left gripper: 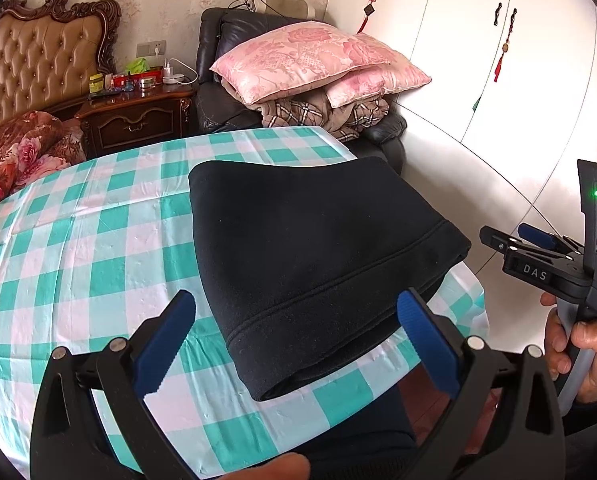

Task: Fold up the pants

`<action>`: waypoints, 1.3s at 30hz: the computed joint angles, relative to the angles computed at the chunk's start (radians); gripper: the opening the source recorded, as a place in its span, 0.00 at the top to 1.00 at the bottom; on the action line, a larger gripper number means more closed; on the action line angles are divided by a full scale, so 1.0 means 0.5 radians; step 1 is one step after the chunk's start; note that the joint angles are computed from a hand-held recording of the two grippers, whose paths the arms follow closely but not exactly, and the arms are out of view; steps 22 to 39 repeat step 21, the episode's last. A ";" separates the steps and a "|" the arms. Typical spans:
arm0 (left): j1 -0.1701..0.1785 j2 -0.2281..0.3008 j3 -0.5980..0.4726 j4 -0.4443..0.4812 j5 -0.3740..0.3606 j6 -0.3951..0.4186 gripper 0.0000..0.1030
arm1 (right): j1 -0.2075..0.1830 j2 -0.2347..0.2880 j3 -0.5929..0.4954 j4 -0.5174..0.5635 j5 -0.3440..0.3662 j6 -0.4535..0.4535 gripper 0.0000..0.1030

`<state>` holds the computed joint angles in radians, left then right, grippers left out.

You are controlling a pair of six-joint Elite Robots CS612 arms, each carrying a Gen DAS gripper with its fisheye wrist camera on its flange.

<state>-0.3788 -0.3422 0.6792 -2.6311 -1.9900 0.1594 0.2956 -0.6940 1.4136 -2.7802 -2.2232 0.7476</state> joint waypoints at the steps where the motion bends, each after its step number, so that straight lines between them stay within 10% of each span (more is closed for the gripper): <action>1: 0.000 0.000 -0.001 0.005 0.000 0.000 0.02 | 0.000 -0.001 0.000 0.003 0.003 0.001 0.22; 16: 0.040 0.080 -0.172 0.194 -0.310 0.044 0.02 | -0.010 0.016 0.003 -0.042 0.026 0.007 0.19; 21: 0.146 0.094 -0.150 -0.295 0.195 -0.302 0.02 | -0.022 0.039 0.044 -0.262 0.039 0.061 0.15; 39: 0.146 0.094 -0.150 -0.295 0.195 -0.302 0.02 | -0.022 0.039 0.044 -0.262 0.039 0.061 0.15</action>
